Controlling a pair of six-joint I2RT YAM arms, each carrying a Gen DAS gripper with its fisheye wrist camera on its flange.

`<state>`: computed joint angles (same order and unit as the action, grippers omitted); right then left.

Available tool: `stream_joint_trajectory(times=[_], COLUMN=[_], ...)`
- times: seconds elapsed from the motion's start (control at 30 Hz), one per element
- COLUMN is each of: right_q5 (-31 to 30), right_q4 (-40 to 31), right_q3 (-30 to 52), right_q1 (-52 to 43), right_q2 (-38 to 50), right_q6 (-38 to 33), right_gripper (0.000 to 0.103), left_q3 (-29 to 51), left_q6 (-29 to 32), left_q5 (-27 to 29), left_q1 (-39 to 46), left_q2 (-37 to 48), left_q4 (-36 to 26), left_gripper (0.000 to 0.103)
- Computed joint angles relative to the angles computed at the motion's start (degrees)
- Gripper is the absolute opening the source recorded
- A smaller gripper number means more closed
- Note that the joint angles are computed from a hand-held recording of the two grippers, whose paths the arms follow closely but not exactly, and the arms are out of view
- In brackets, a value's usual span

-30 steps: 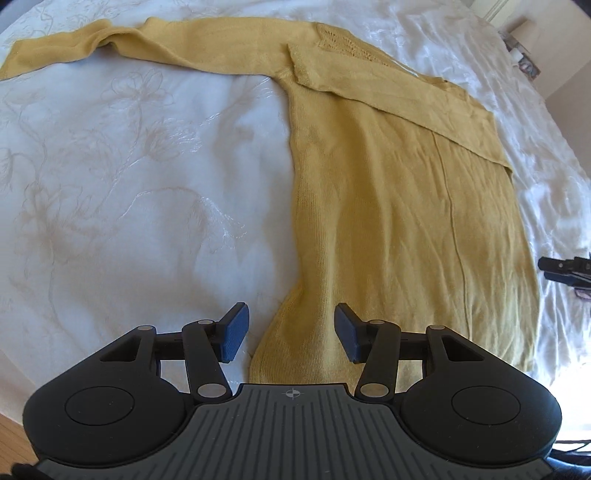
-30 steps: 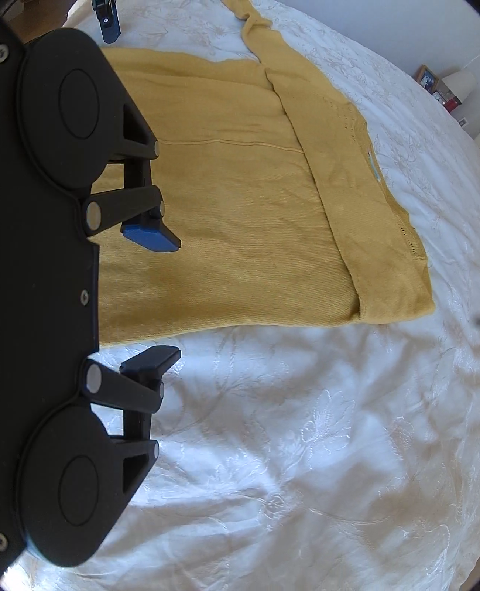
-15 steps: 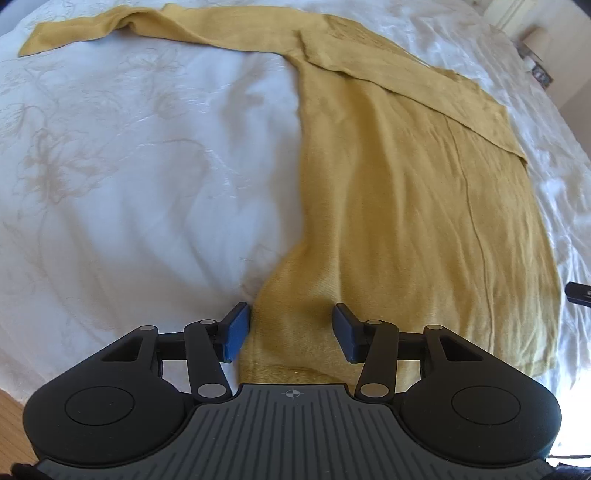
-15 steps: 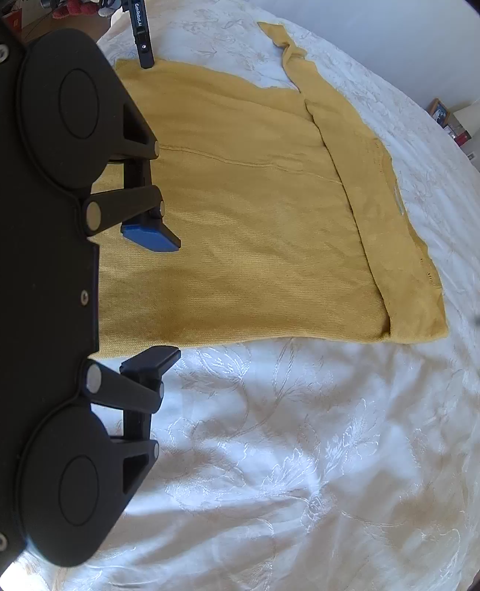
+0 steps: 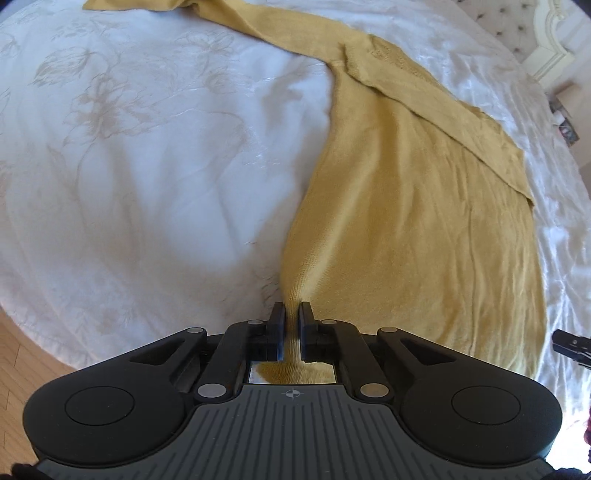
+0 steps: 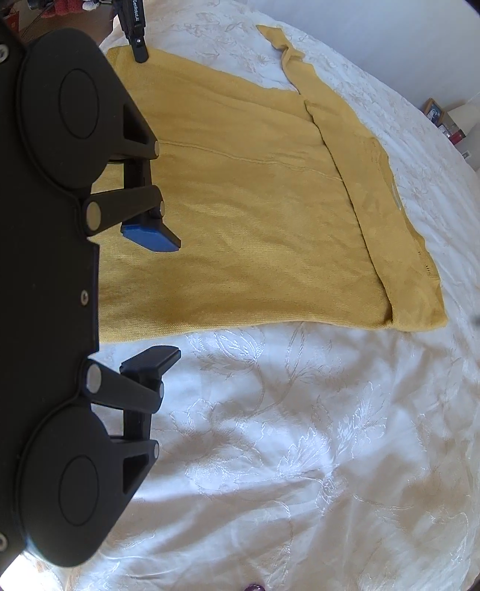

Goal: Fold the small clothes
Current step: 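Lift the held sleeve and fold it across the sweater front, open left tool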

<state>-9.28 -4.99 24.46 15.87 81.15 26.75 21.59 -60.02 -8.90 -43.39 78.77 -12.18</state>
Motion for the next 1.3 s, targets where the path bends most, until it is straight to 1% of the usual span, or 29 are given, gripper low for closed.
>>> stream_joint_trajectory(times=[0.07,0.17,0.2,0.23,0.27,0.3,0.33,0.4,0.43,0.5,0.53,0.6,0.67,0.73,0.77,0.8,0.87,0.97,1.0,1.03,1.1,1.17,1.3], right_q5=[-0.3,-0.4,-0.4,-0.3,-0.2,0.1,0.4,0.6,0.6,1.1,1.5,2.3,3.0,3.6,3.8,3.7,4.2,4.4,4.3,4.3,4.6,4.9,4.8], right_q4=[0.5,0.9,0.9,0.9,0.9,0.8,0.8,1.0,1.3,1.5,1.4,1.4,1.2,0.5,0.6,0.8,1.0,1.5,1.7,1.5,0.3,-0.7,-4.0], right_q3=[0.2,1.1,1.6,2.2,2.8,4.0,5.0,7.1,8.1,10.6,12.1,14.9,17.8,21.0,22.3,23.4,26.4,30.7,32.3,34.0,37.8,41.0,48.0], right_q1=[0.0,0.5,0.9,1.2,1.6,2.1,2.6,3.3,3.6,4.4,4.8,5.5,6.1,6.5,6.7,6.7,7.1,7.6,7.8,8.1,8.7,9.3,10.1], right_q2=[0.7,1.7,1.8,2.1,2.4,3.1,3.8,5.4,6.2,8.3,9.4,11.8,14.0,16.5,17.6,18.4,20.8,24.3,25.5,26.7,29.3,31.5,35.9], right_q6=[0.5,1.5,1.9,2.2,2.4,2.7,3.1,4.0,4.5,5.5,5.9,6.7,7.3,7.8,7.9,7.9,8.1,8.1,8.2,8.3,8.8,9.2,9.5], right_gripper=[0.062,0.062,0.062,0.062,0.062,0.063,0.064,0.069,0.071,0.071,0.073,0.077,0.078,0.085,0.087,0.089,0.090,0.098,0.101,0.102,0.102,0.102,0.102], left_q3=[0.8,-0.2,0.0,0.2,0.7,1.2,1.9,4.0,5.0,6.7,7.4,9.9,12.6,15.3,17.1,18.8,23.3,30.0,32.0,34.4,38.6,43.3,50.9], left_q6=[-0.7,-1.4,-1.2,-0.5,1.1,3.1,5.7,11.1,13.6,19.6,21.8,25.4,27.7,29.4,30.4,31.0,32.2,35.0,36.0,37.4,39.4,40.5,40.0], left_q5=[-1.6,-2.9,-3.9,-5.0,-6.4,-7.3,-7.8,-8.1,-7.8,-5.6,-4.1,-0.6,2.3,4.7,5.8,6.5,8.1,9.2,8.9,8.4,8.0,9.2,10.9], left_q1=[0.1,1.2,1.6,2.1,3.1,4.5,6.4,10.9,13.2,20.1,23.4,30.6,36.8,42.4,45.6,47.7,51.7,55.8,56.5,57.5,59.0,60.5,62.0], left_q2=[0.7,-3.9,-5.9,-7.5,-9.3,-10.5,-11.3,-11.1,-10.5,-9.1,-8.4,-4.6,-0.5,3.1,5.4,7.4,12.3,19.0,20.9,23.2,27.2,31.7,39.2], left_q4=[-3.7,-6.4,-7.9,-8.9,-10.2,-10.6,-10.8,-10.6,-10.4,-8.2,-7.0,-3.8,-0.9,1.1,2.2,2.8,3.4,3.2,2.9,2.7,1.9,0.7,-0.8], left_gripper=[0.008,0.008,0.012,0.023,0.029,0.039,0.043,0.046,0.052,0.056,0.057,0.057,0.057,0.057,0.057,0.058,0.064,0.072,0.074,0.075,0.080,0.081,0.082])
